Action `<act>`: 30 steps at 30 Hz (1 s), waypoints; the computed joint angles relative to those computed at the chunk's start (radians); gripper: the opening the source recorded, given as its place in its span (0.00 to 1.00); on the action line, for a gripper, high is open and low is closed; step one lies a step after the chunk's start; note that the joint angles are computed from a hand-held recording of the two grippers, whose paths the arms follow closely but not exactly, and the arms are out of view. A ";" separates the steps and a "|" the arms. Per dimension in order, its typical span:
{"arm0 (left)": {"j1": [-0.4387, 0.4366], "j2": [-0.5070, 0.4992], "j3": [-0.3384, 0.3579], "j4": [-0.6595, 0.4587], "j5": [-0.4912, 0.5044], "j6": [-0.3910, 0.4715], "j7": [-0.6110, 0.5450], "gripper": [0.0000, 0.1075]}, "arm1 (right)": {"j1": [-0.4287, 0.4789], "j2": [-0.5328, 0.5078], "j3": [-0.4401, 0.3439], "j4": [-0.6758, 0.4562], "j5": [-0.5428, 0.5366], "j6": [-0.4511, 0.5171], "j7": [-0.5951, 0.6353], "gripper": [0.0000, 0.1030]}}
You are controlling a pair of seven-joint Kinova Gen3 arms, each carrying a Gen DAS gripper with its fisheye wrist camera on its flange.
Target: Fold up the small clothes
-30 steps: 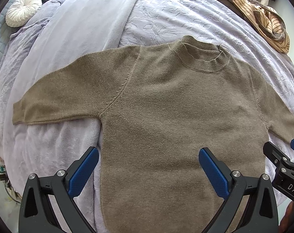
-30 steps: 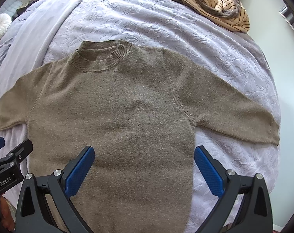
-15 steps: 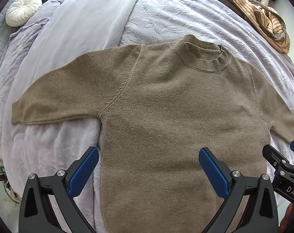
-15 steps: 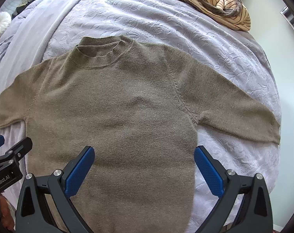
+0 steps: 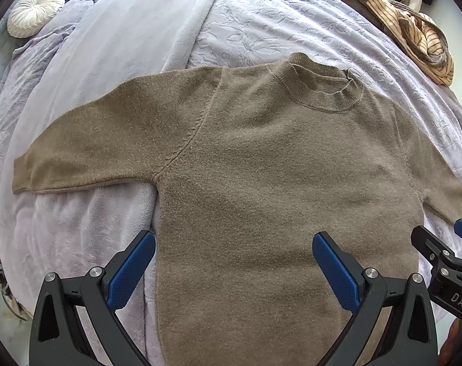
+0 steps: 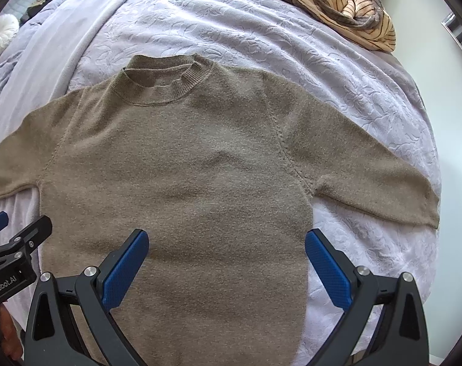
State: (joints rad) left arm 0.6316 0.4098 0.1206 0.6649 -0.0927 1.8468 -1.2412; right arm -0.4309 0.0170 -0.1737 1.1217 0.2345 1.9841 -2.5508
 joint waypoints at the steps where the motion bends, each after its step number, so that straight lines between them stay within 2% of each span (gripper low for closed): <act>1: -0.002 -0.009 -0.001 0.016 0.000 -0.016 -0.002 0.96 | -0.002 0.000 -0.002 -0.002 0.002 -0.003 -0.002 0.99; 4: -0.044 -0.039 0.013 0.072 0.038 -0.068 -0.011 0.96 | -0.013 0.002 -0.011 -0.009 0.005 -0.017 -0.009 0.99; 6: -0.069 -0.054 -0.010 0.110 0.088 -0.092 -0.028 0.96 | -0.026 0.005 -0.019 -0.014 0.005 -0.031 -0.012 0.99; 11: -0.093 -0.121 -0.172 0.259 0.228 -0.188 -0.082 0.96 | -0.079 0.029 -0.045 -0.027 0.008 -0.082 -0.007 0.99; 13: -0.179 -0.153 -0.187 0.339 0.309 -0.240 -0.120 0.96 | -0.103 0.046 -0.049 -0.036 0.001 -0.102 -0.001 0.99; 18: -0.410 -0.250 -0.246 0.565 0.513 -0.436 -0.207 0.96 | -0.164 0.094 -0.050 -0.059 -0.032 -0.173 0.000 0.99; 21: -0.549 -0.259 -0.276 0.681 0.635 -0.527 -0.245 0.96 | -0.201 0.121 -0.048 -0.074 -0.046 -0.209 0.007 0.99; 24: -0.688 -0.220 -0.250 0.743 0.754 -0.557 -0.307 0.96 | -0.242 0.144 -0.047 -0.069 -0.055 -0.246 -0.005 0.99; 26: -0.779 -0.207 -0.180 0.773 0.795 -0.580 -0.307 0.96 | -0.262 0.158 -0.045 -0.064 -0.066 -0.268 -0.013 0.99; 28: -0.855 -0.214 -0.131 0.810 0.850 -0.649 -0.316 0.96 | -0.275 0.169 -0.042 -0.061 -0.080 -0.285 -0.016 0.99; 30: -0.880 -0.227 -0.129 0.831 0.880 -0.718 -0.333 0.96 | -0.285 0.176 -0.038 -0.059 -0.090 -0.300 -0.014 0.99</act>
State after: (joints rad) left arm -0.2488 0.1831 -0.0083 1.4958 0.7871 1.1288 -1.5745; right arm -0.7163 0.1926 -0.2122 1.0630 0.1442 1.6843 -2.5643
